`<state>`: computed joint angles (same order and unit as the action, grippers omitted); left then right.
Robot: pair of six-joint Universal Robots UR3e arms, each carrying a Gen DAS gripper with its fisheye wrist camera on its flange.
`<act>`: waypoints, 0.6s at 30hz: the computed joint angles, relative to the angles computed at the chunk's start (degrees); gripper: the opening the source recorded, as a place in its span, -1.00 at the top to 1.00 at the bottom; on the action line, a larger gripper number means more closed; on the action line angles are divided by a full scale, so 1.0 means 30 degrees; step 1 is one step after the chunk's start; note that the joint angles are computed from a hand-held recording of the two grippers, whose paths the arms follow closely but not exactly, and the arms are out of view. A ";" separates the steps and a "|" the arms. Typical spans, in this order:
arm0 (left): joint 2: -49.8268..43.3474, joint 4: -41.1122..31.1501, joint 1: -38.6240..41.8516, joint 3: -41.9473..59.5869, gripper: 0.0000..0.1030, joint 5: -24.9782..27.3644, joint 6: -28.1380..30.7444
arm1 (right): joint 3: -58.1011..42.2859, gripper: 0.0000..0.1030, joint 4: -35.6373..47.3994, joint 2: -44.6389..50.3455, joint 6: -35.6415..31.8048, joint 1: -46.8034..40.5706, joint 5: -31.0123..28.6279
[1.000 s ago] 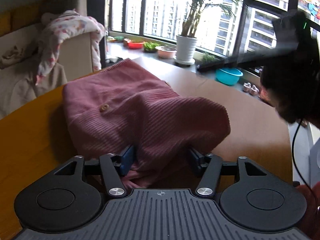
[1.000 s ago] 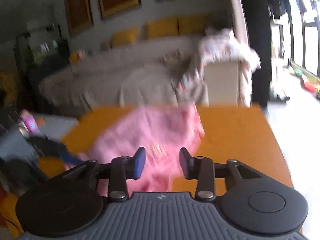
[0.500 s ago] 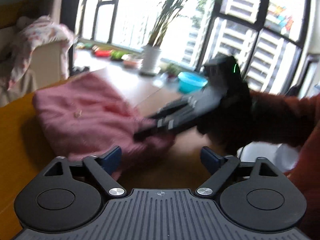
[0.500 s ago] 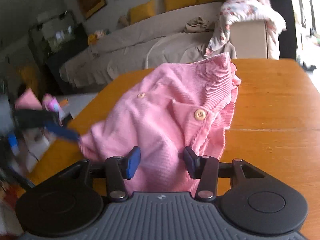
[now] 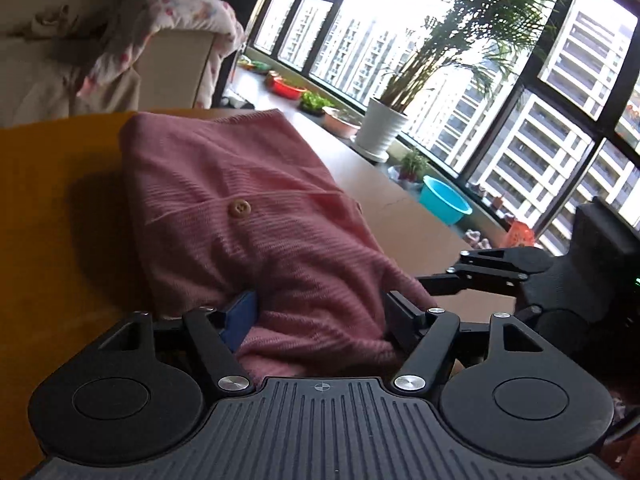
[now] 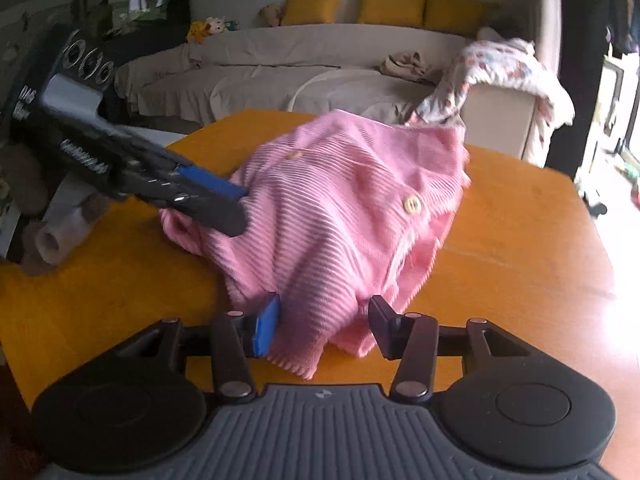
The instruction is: Fold clothes
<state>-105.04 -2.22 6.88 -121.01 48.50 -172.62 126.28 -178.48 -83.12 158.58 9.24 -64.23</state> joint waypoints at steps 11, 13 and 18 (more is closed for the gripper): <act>0.6322 -0.3484 0.0669 -0.5347 -0.65 -0.2403 0.2569 | 0.3743 -0.28 0.5491 -0.7700 -0.3737 -0.2903 0.0821; 0.7963 -0.3828 0.1279 -0.5821 -0.82 -0.2489 0.2914 | 0.4227 -0.57 0.6962 -1.0093 -0.4094 -0.4322 0.1724; 0.7036 0.1409 0.2009 -0.5164 -0.87 -0.0030 -0.0866 | 0.4794 -1.00 0.5869 -1.2013 -0.1978 -0.6567 0.4541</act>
<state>-83.93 2.01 12.91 -136.50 48.42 -175.22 140.66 -160.88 -119.16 152.64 -10.46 -50.60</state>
